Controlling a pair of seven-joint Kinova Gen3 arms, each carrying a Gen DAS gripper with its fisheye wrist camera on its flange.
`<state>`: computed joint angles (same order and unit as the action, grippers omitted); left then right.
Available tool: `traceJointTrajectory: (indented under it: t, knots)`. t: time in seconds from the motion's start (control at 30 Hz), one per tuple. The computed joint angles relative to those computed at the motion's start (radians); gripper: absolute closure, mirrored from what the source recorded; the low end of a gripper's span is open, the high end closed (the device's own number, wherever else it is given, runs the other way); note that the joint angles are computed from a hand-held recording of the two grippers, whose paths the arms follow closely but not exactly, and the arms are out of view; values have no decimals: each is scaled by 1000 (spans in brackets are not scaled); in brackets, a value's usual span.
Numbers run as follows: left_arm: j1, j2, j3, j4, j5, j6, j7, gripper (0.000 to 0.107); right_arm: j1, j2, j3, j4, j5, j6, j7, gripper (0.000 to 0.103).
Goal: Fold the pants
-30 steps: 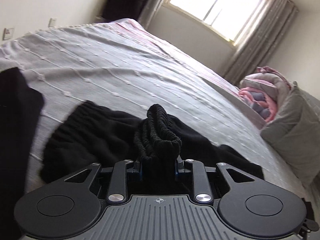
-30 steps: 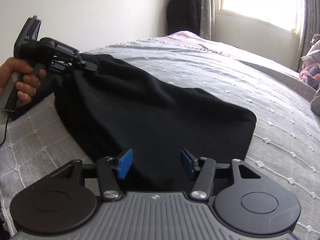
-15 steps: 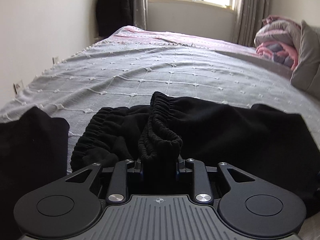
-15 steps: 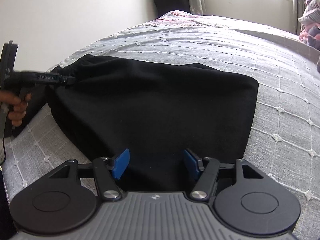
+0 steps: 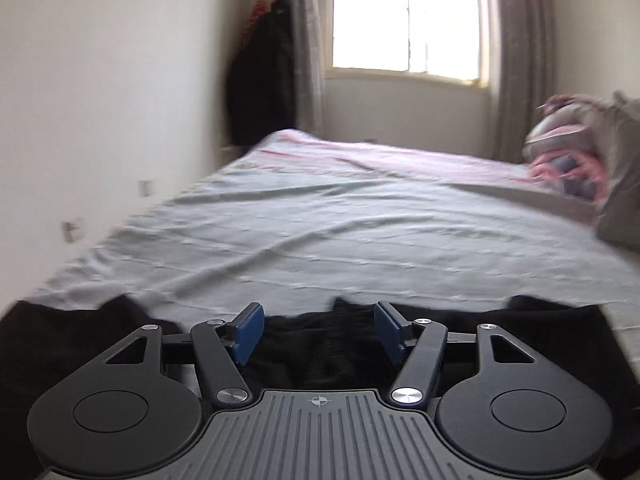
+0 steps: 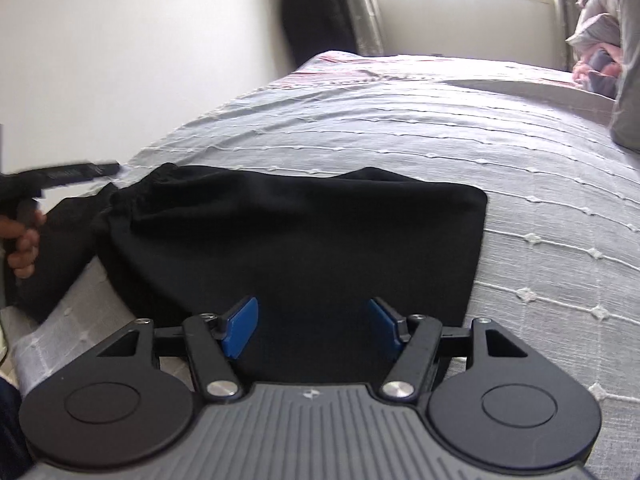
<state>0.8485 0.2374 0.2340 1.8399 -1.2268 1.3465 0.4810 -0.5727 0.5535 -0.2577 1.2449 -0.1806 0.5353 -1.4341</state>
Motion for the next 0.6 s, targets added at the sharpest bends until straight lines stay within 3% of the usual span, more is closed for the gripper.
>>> traceJointTrajectory:
  t: [0.03, 0.1, 0.17, 0.27, 0.4, 0.53, 0.6]
  knots:
    - [-19, 5, 21, -2, -19, -41, 3, 47, -19, 7, 17, -12, 15, 15, -12, 23]
    - [-103, 38, 107, -22, -46, -122, -37, 47, -36, 25, 32, -40, 33, 57, -27, 42]
    - [-196, 84, 182, -55, -39, -203, -119, 47, -56, 42, 51, -71, 53, 107, -48, 52]
    - [-251, 173, 217, -130, 54, -262, -241, 47, -92, 34, 77, -55, 109, 104, -58, 55]
    - [-116, 235, 84, -209, 123, -214, -374, 47, -108, 22, 84, -43, 147, 106, -70, 54]
    - [-1, 198, -69, -210, 214, -280, -410, 47, -108, 25, 81, -54, 157, 118, -74, 54]
    - [29, 202, -89, -222, 225, -272, -438, 47, -119, 26, 90, -62, 170, 127, -86, 54]
